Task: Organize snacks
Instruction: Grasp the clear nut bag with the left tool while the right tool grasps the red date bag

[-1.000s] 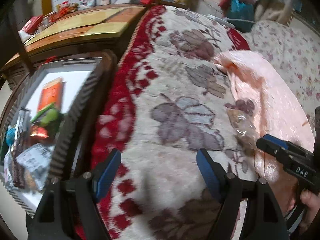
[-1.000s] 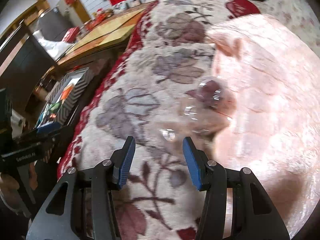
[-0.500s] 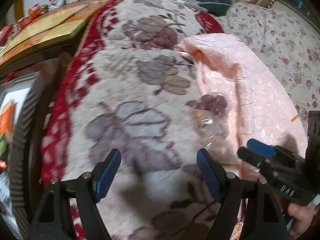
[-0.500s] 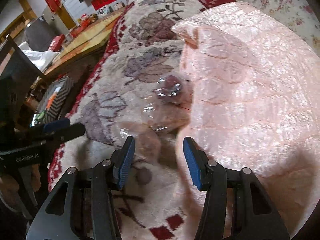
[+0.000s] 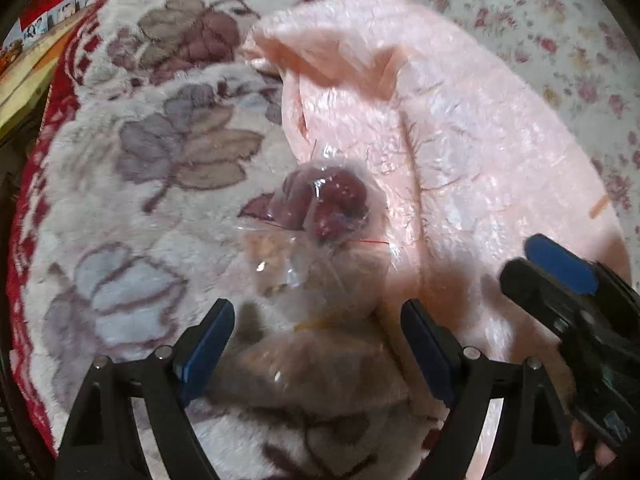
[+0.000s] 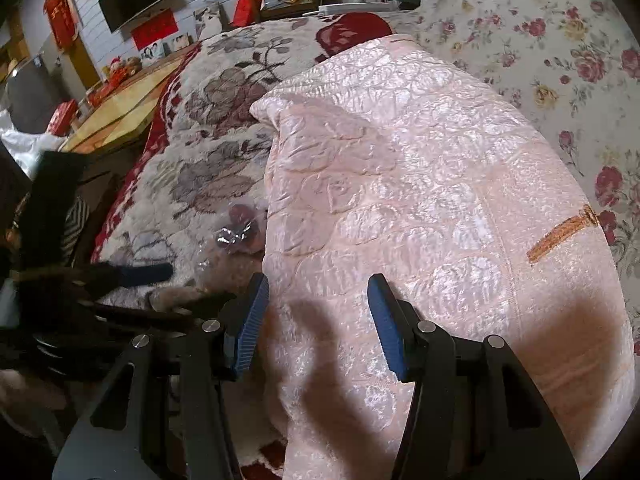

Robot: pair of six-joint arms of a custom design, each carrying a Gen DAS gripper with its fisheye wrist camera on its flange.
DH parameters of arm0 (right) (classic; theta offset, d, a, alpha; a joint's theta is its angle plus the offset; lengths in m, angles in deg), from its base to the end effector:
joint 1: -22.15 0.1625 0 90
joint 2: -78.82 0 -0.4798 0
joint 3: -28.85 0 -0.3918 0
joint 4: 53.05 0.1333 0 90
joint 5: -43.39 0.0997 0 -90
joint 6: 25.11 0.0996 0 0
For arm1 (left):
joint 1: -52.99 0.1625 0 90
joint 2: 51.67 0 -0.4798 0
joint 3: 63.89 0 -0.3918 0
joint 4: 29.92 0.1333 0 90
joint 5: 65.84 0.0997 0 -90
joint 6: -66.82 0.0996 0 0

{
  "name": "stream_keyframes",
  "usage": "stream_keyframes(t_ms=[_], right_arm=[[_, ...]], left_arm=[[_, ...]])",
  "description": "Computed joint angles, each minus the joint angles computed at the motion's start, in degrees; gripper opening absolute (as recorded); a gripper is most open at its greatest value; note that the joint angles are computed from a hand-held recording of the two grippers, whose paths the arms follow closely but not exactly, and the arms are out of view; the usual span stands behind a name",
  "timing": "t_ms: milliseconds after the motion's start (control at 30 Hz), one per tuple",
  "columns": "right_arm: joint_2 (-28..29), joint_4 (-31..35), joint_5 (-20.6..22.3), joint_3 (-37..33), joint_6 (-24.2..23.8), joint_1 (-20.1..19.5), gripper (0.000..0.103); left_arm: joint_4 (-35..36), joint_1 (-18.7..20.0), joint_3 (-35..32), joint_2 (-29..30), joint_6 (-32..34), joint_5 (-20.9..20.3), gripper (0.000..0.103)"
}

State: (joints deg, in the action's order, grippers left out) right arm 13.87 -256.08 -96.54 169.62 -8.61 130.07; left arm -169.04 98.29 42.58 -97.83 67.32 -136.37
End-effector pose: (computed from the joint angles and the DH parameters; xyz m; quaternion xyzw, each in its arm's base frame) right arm 0.1827 -0.3795 0.2265 -0.1240 -0.8608 0.3946 0.2965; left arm -0.3079 -0.5478 0.0567 0.3922 0.8992 0.0257 0.1921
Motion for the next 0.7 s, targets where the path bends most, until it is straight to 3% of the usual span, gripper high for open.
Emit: stream_keyframes(t_ms=[67,167,267,400,533,600,700], right_arm=[[-0.25,-0.57,1.59,0.10,-0.51,-0.33,0.052],[-0.03,-2.29,5.13,-0.31,-1.93,-1.04,0.052],[0.52,-4.31,8.51,-1.59,-5.09,-1.15,0.056],[1.95,-1.34,12.24,-5.87,-10.08,-1.31,0.062],[4.55,7.17,13.13,-11.41,-10.41,-3.16,0.062],[5.83,10.56,11.44,-13.29,-9.92,-3.82,0.062],[6.10,11.74,14.25,-12.89,-9.31,-5.40,0.063]], left_arm=[[0.32,0.19,-0.50,0.98,-1.64,1.41,0.058],[-0.17,1.28,-0.68,0.41,-1.98,0.19,0.042],[-1.01,1.68,0.41,-1.61,-1.08,1.27,0.036],[-1.03,3.16,1.63,-4.84,-1.74,2.28,0.033],[-1.29,4.43,3.22,-8.81,-2.64,3.40,0.032],[-1.88,4.49,4.33,-10.20,-2.84,4.98,0.032],[-2.59,5.03,5.30,-10.87,-2.70,5.30,0.032]])
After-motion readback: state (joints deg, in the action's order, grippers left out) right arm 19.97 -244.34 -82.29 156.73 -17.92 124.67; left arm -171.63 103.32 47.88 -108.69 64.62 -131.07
